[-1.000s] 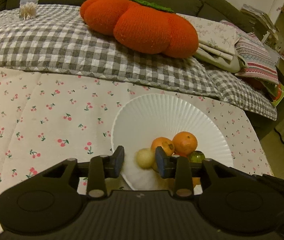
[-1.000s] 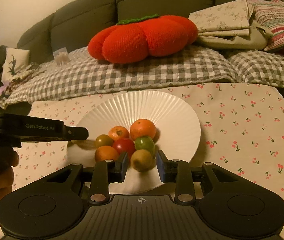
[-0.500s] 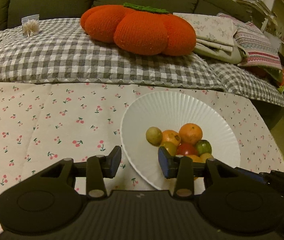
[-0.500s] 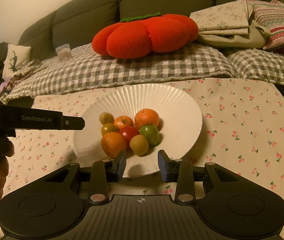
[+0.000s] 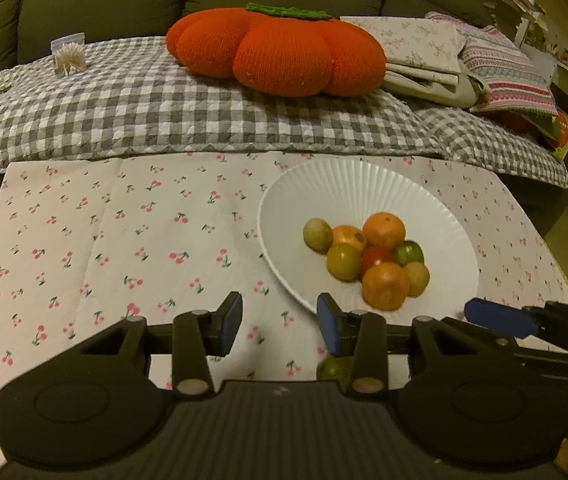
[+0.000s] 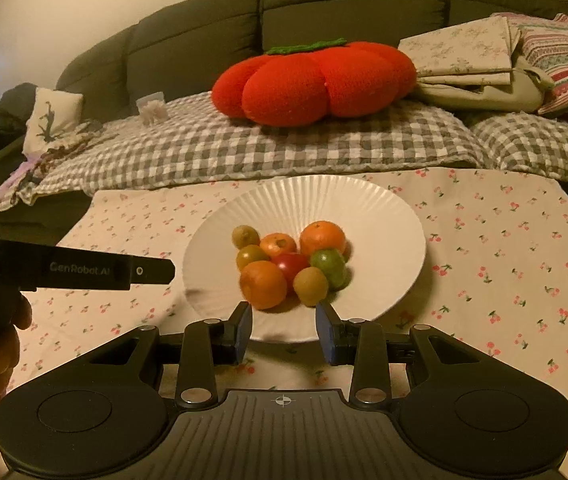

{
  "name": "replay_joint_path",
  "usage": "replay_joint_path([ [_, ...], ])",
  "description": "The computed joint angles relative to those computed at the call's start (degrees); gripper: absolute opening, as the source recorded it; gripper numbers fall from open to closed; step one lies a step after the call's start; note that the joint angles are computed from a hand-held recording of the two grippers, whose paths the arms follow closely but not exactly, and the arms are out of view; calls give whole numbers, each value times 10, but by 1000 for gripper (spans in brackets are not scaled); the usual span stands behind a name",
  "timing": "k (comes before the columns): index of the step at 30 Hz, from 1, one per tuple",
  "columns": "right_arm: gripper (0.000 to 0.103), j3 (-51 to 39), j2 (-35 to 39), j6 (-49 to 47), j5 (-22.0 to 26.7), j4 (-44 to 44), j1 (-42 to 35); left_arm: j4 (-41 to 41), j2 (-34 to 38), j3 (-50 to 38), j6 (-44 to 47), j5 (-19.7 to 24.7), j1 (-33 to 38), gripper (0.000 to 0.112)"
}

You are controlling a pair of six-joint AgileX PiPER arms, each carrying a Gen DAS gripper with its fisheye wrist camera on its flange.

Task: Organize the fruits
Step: 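Move both tools toward the last green and yellow fruits on the cloth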

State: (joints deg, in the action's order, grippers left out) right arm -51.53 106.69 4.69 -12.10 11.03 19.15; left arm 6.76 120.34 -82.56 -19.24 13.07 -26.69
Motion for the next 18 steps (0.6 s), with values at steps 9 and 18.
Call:
replay_joint_path([
  [9, 40, 22, -17, 91, 1, -105, 16, -12, -63, 100, 35, -26, 1, 52],
  [18, 41, 27, -18, 330, 10, -338, -2, -249, -113, 201, 287, -32, 2, 57],
])
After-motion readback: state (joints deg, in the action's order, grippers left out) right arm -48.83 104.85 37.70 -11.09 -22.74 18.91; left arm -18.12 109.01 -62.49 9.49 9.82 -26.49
